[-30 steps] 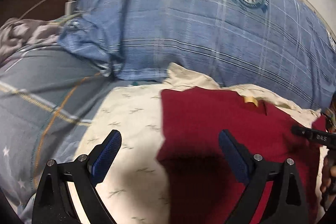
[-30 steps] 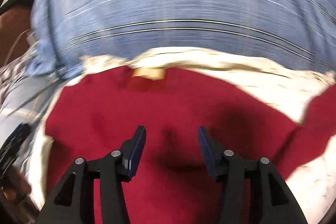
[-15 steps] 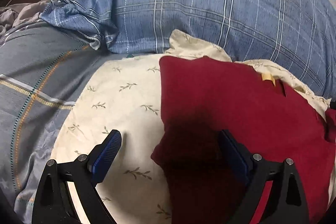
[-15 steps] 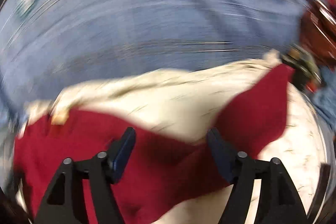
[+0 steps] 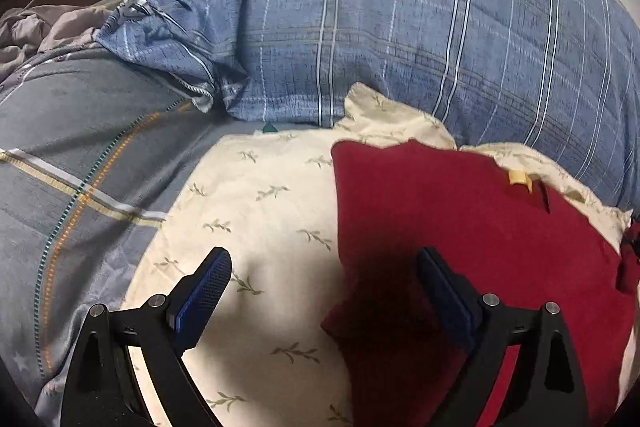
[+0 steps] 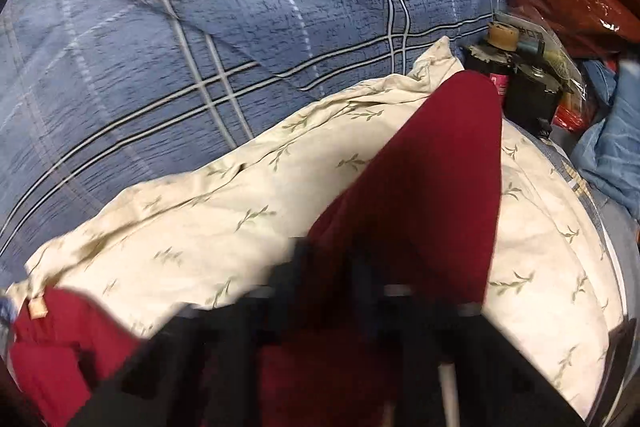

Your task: Fold small clothes

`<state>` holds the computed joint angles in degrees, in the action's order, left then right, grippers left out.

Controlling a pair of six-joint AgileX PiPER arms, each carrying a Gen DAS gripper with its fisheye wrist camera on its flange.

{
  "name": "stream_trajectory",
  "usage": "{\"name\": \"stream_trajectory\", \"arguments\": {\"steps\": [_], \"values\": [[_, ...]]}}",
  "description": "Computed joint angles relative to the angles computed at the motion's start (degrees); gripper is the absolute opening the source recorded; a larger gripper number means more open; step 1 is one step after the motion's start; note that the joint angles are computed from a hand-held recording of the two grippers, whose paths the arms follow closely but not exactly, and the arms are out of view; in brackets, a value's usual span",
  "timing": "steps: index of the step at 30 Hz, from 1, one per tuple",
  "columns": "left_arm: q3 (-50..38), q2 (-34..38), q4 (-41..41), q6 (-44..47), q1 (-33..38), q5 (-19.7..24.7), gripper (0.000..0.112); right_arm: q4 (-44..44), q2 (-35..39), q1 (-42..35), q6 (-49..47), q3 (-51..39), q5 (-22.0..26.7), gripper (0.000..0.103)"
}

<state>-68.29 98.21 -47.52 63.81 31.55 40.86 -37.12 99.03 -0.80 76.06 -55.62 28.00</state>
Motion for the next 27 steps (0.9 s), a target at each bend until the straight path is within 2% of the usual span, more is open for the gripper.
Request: {"name": "stream_trajectory", "arguments": {"steps": [5,7,9,10,12,14,15,16,18,23,27], "values": [[-0.57,-0.25,-3.40,1.24,2.69,-0.08,0.094,3.28,-12.71,1.22,-4.31,6.83,-5.23,0.008],[-1.45,0.35,-4.27,0.36,4.11,1.56,0.094,8.13,-17.60,3.66,-10.39,7.57,-6.66,0.001],[-1.80,0.66,-5.61,0.34,5.21,2.59,0.094,8.22,-21.90,10.69,-10.57,6.39,-4.97,0.001],[-1.69,0.66,-6.37,0.62,5.60,2.56,0.094,6.50,-21.30,13.91,-10.03,4.26,-3.77,0.001],[-1.06,0.41,-7.13,1.11,6.04,2.18,0.094,0.73,-17.51,20.63,-8.76,-2.83,2.36,0.001],[-1.10,0.58,-6.60,0.74,6.32,2.21,0.094,-3.28,-13.36,24.14,-5.70,-8.09,8.74,0.006],[-1.13,0.63,-6.23,0.33,6.49,2.44,0.094,-4.08,-11.62,24.45,-3.74,-9.47,10.09,0.021],[-1.25,0.75,-6.12,0.11,6.77,2.98,0.094,-4.54,-10.51,23.76,-1.80,-9.77,10.12,0.048],[-1.58,0.85,-6.24,-0.05,7.33,3.91,0.094,-5.47,-8.47,20.51,3.37,-8.37,8.94,0.072],[-3.39,1.85,-5.57,-1.85,7.43,4.79,0.094,-0.43,1.50,13.24,0.89,-12.18,14.38,0.070],[-3.54,2.44,-4.67,-2.64,6.02,3.75,0.094,0.10,5.09,8.79,4.08,-10.66,14.05,0.070]]}}
